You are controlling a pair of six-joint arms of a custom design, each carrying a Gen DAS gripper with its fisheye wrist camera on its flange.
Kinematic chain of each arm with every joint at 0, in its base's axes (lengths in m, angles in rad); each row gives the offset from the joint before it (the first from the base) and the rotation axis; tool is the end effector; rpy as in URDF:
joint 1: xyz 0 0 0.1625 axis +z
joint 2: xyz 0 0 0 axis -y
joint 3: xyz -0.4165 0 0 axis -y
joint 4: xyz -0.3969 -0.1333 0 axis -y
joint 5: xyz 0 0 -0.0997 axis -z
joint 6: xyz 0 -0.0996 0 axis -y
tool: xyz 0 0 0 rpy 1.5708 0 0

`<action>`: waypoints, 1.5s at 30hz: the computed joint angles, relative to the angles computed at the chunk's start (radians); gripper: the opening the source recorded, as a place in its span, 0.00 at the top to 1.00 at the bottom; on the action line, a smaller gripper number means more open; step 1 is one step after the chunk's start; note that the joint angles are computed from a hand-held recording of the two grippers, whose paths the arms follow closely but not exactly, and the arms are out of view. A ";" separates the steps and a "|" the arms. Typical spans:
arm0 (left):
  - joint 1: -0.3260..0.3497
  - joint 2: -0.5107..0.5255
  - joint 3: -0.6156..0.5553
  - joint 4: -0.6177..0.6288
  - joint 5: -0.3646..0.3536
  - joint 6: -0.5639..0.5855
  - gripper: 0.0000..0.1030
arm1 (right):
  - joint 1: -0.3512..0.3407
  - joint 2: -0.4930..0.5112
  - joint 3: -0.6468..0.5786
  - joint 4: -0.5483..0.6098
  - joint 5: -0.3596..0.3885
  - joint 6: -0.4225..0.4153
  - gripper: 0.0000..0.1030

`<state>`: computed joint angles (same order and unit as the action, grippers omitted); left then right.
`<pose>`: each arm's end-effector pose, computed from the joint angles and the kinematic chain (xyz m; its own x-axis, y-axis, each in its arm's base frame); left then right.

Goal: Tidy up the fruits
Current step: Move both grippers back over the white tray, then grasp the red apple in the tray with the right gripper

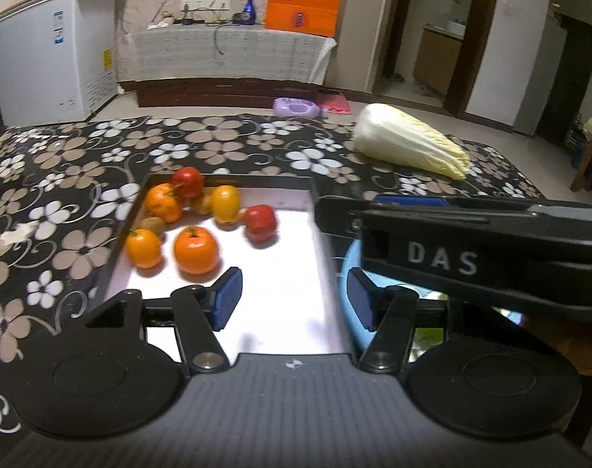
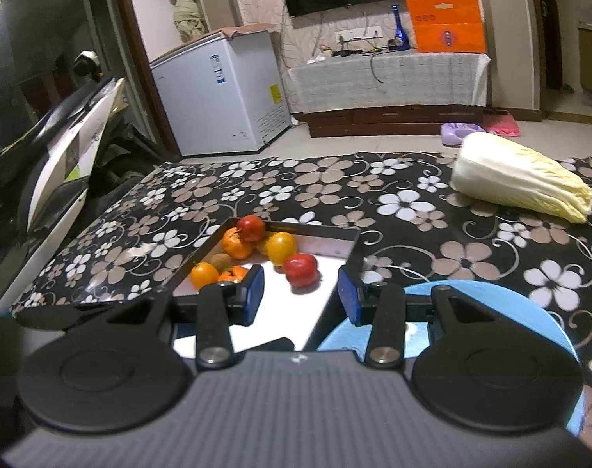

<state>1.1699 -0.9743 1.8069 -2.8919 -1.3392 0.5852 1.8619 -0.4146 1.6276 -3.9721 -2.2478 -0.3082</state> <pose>-0.1039 -0.6452 0.1747 -0.5917 0.6830 -0.4282 0.8055 0.5227 -0.2793 0.2486 -0.5826 0.0220 -0.8379 0.2089 0.5042 -0.3792 0.4417 -0.8131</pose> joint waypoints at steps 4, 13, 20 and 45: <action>0.017 0.000 -0.025 0.009 0.019 0.001 0.36 | 0.002 0.014 -0.031 0.038 -0.001 -0.010 0.57; 0.044 0.019 -0.072 0.026 0.098 0.012 0.36 | -0.003 0.056 -0.125 0.151 -0.010 -0.027 0.57; 0.053 0.038 -0.103 0.054 0.109 -0.005 0.36 | -0.018 0.082 -0.216 0.310 -0.093 0.020 0.58; 0.062 0.111 -0.192 0.104 0.114 -0.022 0.36 | -0.040 0.178 -0.421 0.442 -0.191 -0.061 0.64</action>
